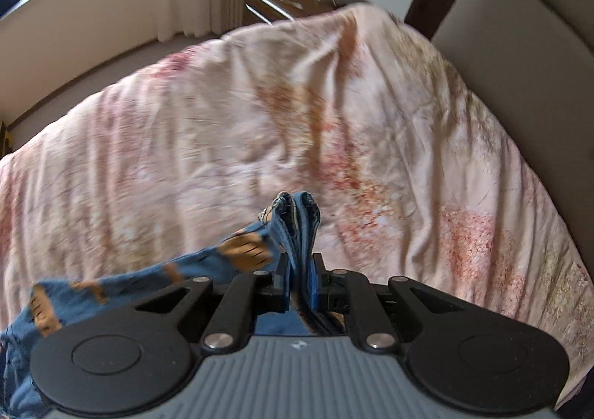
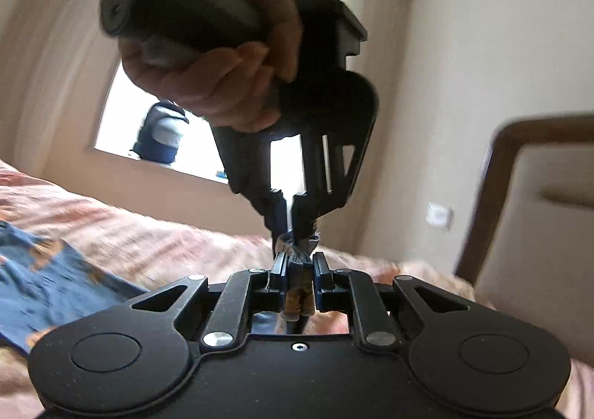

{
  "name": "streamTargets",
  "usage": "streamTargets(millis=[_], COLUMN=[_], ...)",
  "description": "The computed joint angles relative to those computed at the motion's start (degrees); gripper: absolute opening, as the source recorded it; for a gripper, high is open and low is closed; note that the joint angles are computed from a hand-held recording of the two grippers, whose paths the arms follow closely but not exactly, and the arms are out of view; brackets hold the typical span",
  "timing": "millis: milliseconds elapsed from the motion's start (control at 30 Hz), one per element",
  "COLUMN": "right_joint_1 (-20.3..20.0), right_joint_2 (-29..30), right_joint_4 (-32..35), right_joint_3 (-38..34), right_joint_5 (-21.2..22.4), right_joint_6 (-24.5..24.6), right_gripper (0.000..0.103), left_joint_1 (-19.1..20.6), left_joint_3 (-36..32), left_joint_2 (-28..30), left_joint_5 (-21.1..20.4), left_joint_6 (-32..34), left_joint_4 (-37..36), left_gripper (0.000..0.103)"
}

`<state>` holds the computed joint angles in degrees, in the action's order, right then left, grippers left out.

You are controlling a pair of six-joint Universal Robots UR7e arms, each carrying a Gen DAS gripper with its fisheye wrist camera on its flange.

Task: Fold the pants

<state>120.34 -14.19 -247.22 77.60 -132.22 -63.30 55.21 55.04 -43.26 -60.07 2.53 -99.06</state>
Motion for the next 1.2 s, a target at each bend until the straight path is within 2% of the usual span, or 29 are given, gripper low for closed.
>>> streamTargets(millis=[133,267,367,500,667,800,967,1200], right_joint_1=[0.70,0.43,0.28,-0.17,-1.19,-1.77,-1.97,-2.18], right_joint_2=[0.31,1.27,2.16,2.71,1.39,0.76,0.26,0.14], right_joint_4=[4.75,10.74,15.66,22.64,29.62,32.06,33.84,33.97], right_joint_3=[2.15,2.78,2.32,1.30,3.28,4.21,4.64,4.66], right_joint_5=[4.16,7.59,8.26,6.79,6.99,8.06,8.15,8.60], right_joint_6=[-2.63,-5.38,-5.84,-2.49,2.41,5.12,6.62,6.88], right_gripper=[0.014,0.014,0.014,0.013,0.013,0.013,0.013,0.013], left_joint_1=[2.81,7.36,10.47,13.93,17.24,18.65,19.37,18.67], left_joint_3=[4.35,6.43,10.23,12.55,12.77,13.33,13.19,14.89], left_joint_2=[-4.62,-7.01,-8.86,-8.74,-8.35,-8.47,-8.39,-9.12], left_joint_5=[-0.43,-4.21,-6.00,-7.69,-12.92,-15.02,-16.11,-14.21], left_joint_6=[2.22,4.13,8.64,10.39,10.13,11.26,9.69,9.85], left_joint_4=[-3.25,-7.14,-13.00,-16.95,-18.85,-20.04,-20.17,-21.75], left_gripper=[0.010,0.010,0.010,0.010,0.010,0.011,0.011,0.011])
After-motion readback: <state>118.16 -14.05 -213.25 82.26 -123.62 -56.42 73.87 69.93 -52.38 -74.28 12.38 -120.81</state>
